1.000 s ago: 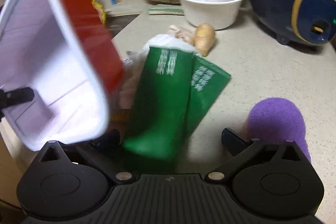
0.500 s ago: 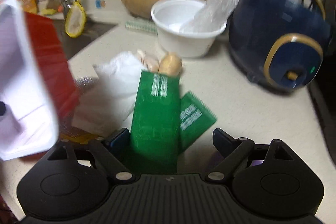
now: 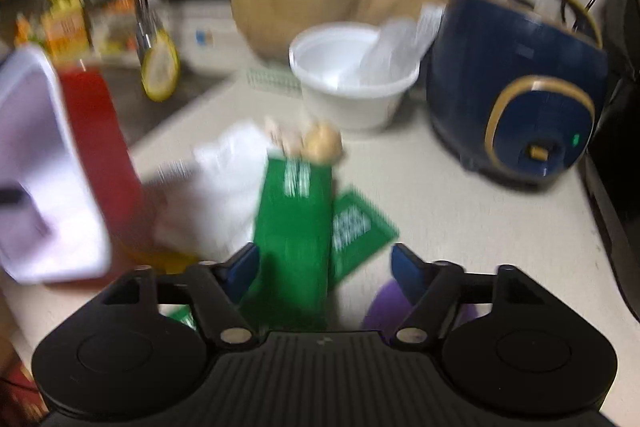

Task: Collect trash
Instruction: 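Grasp a green snack packet with the right gripper while the left gripper holds the tray, then lower the tray and packet into the green bin and open both grippers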

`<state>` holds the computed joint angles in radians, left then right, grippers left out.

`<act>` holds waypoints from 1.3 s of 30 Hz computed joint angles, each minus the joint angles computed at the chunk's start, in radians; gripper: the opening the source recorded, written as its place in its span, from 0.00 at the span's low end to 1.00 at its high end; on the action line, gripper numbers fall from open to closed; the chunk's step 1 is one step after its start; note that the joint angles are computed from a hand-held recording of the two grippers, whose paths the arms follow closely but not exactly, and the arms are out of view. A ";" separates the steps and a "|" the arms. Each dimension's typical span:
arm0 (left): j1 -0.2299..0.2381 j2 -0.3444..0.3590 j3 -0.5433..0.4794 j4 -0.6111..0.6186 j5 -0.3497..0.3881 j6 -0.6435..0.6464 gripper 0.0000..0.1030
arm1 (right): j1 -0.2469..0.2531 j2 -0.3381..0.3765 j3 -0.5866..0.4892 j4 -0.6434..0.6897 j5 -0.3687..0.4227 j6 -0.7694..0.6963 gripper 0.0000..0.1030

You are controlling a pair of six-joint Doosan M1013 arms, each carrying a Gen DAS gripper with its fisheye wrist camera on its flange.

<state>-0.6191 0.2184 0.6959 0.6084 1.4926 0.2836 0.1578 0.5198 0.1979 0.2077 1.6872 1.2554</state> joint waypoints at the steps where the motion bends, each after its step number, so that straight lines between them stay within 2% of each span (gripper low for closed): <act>1: -0.002 -0.006 0.006 0.009 0.003 -0.005 0.12 | 0.003 -0.016 0.036 -0.001 -0.011 -0.006 0.56; 2: -0.005 -0.014 0.014 0.019 0.005 -0.008 0.12 | 0.000 -0.028 0.055 0.011 -0.009 -0.010 0.49; 3: -0.008 -0.022 0.023 0.034 0.007 -0.008 0.12 | -0.003 -0.020 0.031 0.030 0.021 -0.005 0.34; 4: -0.011 -0.028 0.028 0.049 0.012 -0.006 0.12 | -0.004 0.000 -0.013 0.049 0.060 0.008 0.24; 6: -0.019 -0.045 0.043 0.085 0.024 -0.004 0.12 | 0.003 -0.003 -0.017 0.041 0.057 0.005 0.11; 9: -0.026 -0.075 0.072 0.121 0.034 -0.009 0.12 | 0.005 0.000 -0.041 0.055 0.066 0.024 0.06; 11: -0.033 -0.098 0.094 0.145 0.043 -0.008 0.12 | 0.008 -0.018 -0.020 0.061 0.052 0.036 0.04; 18: -0.064 -0.207 0.212 0.225 0.058 -0.035 0.12 | 0.033 -0.073 0.036 0.062 0.008 0.067 0.04; 21: -0.071 -0.262 0.269 0.203 0.060 -0.042 0.12 | 0.038 -0.105 0.068 0.088 -0.003 0.091 0.04; 26: -0.083 -0.338 0.364 0.059 0.073 -0.022 0.12 | 0.052 -0.217 0.244 0.120 -0.041 0.102 0.04; 31: -0.071 -0.381 0.473 -0.176 0.083 -0.003 0.11 | 0.043 -0.318 0.412 0.193 -0.012 0.159 0.04; 36: -0.029 -0.380 0.586 -0.469 0.067 0.032 0.11 | 0.022 -0.395 0.536 0.260 0.046 0.208 0.04; 39: -0.010 -0.353 0.649 -0.592 0.022 0.078 0.12 | 0.018 -0.422 0.586 0.257 0.077 0.226 0.03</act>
